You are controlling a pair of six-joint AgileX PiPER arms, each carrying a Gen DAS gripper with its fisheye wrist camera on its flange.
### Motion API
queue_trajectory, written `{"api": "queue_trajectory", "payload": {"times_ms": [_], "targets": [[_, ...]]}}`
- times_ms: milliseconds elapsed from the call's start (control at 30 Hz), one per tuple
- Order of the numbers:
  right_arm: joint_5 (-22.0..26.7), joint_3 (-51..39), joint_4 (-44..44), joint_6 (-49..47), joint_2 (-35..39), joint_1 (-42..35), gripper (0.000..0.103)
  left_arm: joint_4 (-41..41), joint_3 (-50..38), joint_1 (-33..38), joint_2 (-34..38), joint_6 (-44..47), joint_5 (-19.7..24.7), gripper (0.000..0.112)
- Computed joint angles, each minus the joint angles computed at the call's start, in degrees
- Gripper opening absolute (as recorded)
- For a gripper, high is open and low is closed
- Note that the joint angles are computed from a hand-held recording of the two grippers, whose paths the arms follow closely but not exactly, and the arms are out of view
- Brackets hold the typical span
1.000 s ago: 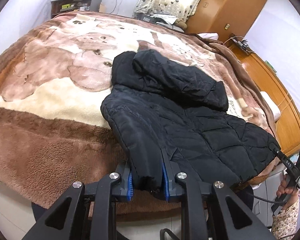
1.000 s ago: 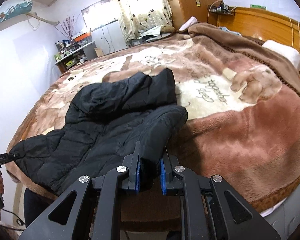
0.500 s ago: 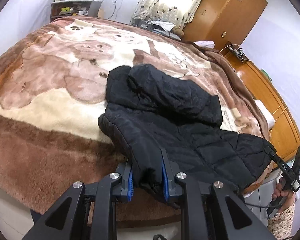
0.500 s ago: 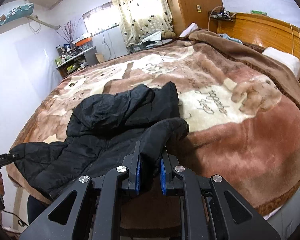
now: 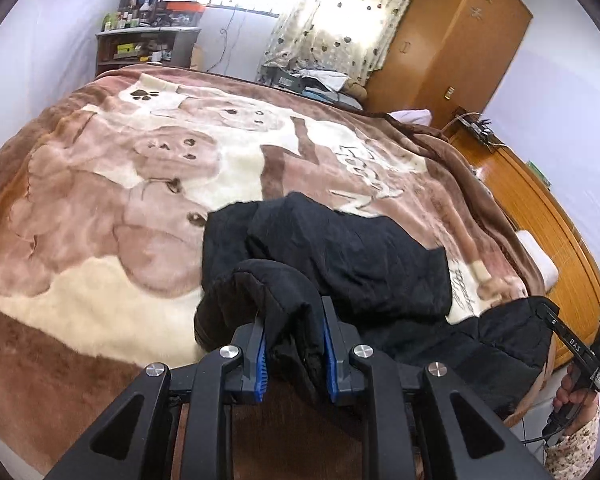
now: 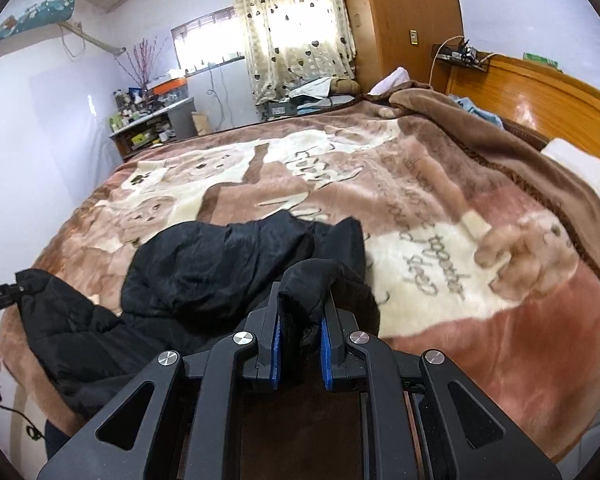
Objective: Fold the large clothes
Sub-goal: 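Lift the held edge and fold it across the jacket body with both grippers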
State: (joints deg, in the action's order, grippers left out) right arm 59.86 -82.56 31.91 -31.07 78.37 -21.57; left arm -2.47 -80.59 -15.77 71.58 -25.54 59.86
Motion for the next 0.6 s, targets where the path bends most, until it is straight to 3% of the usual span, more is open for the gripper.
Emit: {"api": "queue_trajectory", "payload": {"times_ms": [300, 600], "targets": [[1.1, -15.9, -7.9, 9.8, 12.3, 6.8, 0.015, -1.5, -13.1, 4.8, 12.8, 3.6, 2.1, 0.022], [8.6, -40.7, -16.1, 19.4, 30.8, 12.0, 0.015, -3.5, -29.9, 9.4, 29.3, 4.3, 6.2, 0.022]]}}
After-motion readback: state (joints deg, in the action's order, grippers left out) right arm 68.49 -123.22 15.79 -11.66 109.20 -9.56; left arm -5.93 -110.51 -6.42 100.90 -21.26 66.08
